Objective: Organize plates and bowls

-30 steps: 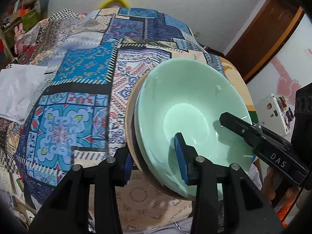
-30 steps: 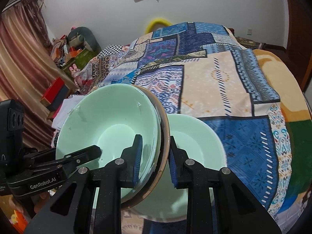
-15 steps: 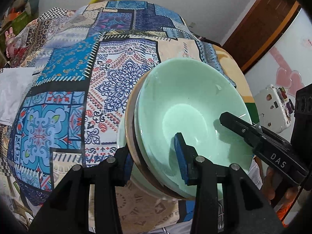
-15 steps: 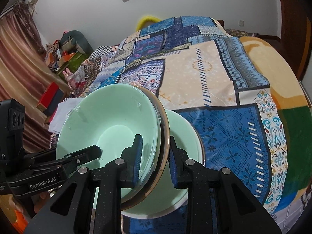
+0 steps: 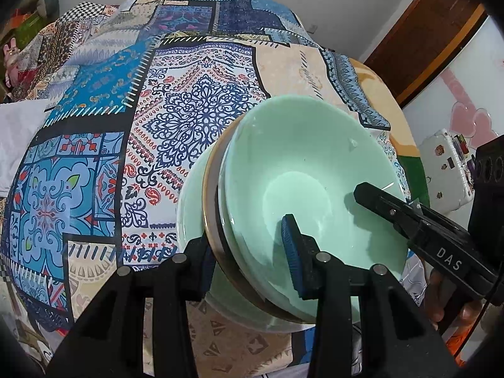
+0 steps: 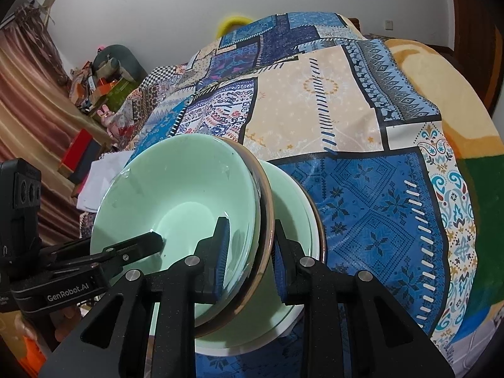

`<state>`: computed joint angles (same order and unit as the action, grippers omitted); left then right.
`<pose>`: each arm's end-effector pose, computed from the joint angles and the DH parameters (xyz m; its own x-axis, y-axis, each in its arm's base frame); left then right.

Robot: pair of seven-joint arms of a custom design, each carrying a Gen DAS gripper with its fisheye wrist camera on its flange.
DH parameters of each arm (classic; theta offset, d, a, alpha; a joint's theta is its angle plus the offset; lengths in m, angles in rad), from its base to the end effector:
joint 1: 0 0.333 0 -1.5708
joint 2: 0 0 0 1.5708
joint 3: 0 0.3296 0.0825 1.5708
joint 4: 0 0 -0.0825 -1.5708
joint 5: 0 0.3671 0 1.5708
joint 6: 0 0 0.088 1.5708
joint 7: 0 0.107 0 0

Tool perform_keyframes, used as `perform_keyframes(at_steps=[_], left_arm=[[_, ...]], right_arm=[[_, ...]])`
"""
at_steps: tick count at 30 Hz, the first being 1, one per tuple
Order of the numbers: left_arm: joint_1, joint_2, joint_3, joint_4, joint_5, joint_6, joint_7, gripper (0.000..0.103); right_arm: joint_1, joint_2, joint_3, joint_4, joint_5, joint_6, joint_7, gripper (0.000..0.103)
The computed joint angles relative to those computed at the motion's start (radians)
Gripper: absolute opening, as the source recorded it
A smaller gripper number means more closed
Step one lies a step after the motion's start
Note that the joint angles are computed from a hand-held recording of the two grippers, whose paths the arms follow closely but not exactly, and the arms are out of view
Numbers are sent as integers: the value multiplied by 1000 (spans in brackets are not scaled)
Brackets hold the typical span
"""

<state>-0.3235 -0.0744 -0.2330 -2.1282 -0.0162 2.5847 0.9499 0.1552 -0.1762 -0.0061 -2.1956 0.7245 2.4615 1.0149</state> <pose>0.4670 -0.2936 0.5215 0.0042 -0.9566 0.2913 -0.9019 -0.1295 -0.4121 0.5096 0.0756 0.5278 0.3209 -0.8696 -0.3753 -0.8445 -0.0833 -0.5290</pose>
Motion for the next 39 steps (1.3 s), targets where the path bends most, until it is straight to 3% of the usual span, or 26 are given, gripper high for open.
perform_keyframes(at_steps=[5, 10, 24, 34, 39], left_arm=[[0, -4, 3, -9, -23, 17, 9, 39], [0, -9, 1, -13, -11, 23, -4, 40], [-11, -166, -16, -48, 230, 30, -172, 52], [18, -356, -67, -87, 505, 97, -363, 66], [51, -429, -106, -97, 614, 120, -447, 74]], right_arm=[[-1, 1, 6, 0, -26, 8, 5, 25], [1, -38, 32, -40, -115, 103, 25, 29], [49, -216, 5, -99, -17, 155, -90, 41], [119, -364, -26, -140, 121, 228, -218, 52], [153, -423, -42, -159, 187, 280, -273, 63]])
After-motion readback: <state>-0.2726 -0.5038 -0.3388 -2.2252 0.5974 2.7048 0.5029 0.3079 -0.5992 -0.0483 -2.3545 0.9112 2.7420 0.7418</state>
